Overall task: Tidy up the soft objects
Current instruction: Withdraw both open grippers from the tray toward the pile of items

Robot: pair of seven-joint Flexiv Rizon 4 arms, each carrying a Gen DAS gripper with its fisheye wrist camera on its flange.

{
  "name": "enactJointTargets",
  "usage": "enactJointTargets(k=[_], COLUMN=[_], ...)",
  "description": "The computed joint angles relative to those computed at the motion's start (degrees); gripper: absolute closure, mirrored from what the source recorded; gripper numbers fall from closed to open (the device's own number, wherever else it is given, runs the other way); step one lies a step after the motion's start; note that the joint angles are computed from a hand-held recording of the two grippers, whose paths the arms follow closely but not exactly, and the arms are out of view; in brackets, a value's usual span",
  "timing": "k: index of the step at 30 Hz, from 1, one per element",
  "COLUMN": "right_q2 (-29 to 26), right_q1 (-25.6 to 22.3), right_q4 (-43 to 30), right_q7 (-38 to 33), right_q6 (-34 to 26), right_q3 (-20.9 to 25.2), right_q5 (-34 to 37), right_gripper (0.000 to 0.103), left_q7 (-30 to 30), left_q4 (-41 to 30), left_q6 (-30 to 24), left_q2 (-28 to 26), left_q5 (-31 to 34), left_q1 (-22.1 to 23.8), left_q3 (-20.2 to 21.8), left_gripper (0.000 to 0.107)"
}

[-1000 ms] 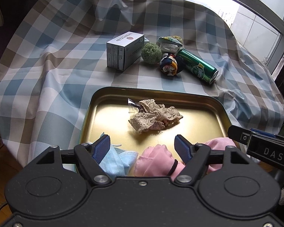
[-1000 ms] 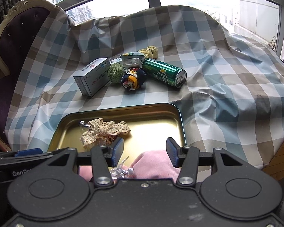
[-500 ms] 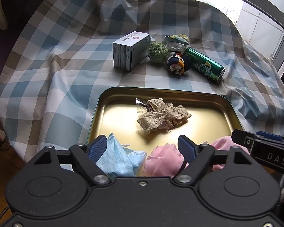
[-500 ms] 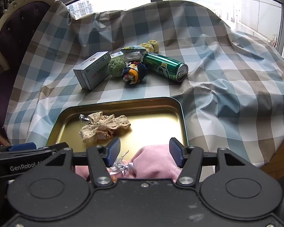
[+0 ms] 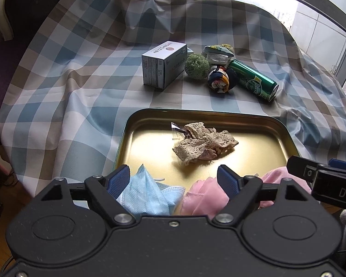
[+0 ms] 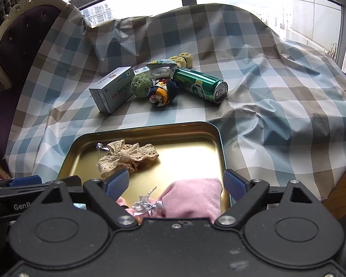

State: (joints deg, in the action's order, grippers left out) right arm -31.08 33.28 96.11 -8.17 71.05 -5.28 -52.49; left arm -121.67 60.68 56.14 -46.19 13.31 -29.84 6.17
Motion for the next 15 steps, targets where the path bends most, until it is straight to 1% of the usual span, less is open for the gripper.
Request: enactJointTargets(k=[2, 5, 10, 15], right_q2=[0.0, -0.1, -0.7, -1.7], right_q1=[0.2, 0.4, -0.1, -0.6], right_q4=[-0.1, -0.2, -1.1, -2.6], right_q7=[0.1, 0.5, -1.1, -3.9], right_q6=[-0.3, -0.6, -1.9, -3.0], right_q3=[-0.2, -0.6, 0.3, 1.3], right_q5=[-0.4, -1.5, -0.7, 1.8], right_gripper=[0.006, 0.0, 0.0, 0.0], left_q7=[-0.5, -1.0, -0.5, 0.8], left_q4=[-0.2, -0.5, -0.8, -1.7], left_q6=[0.2, 0.0, -0.3, -1.3], left_q2=[-0.1, -0.2, -0.5, -1.2], left_q5=[0.6, 1.3, 1.1, 0.0], left_q1=[-0.3, -0.5, 0.1, 0.9], left_q3=[0.6, 1.1, 0.5, -0.2], left_gripper=[0.019, 0.018, 0.018, 0.018])
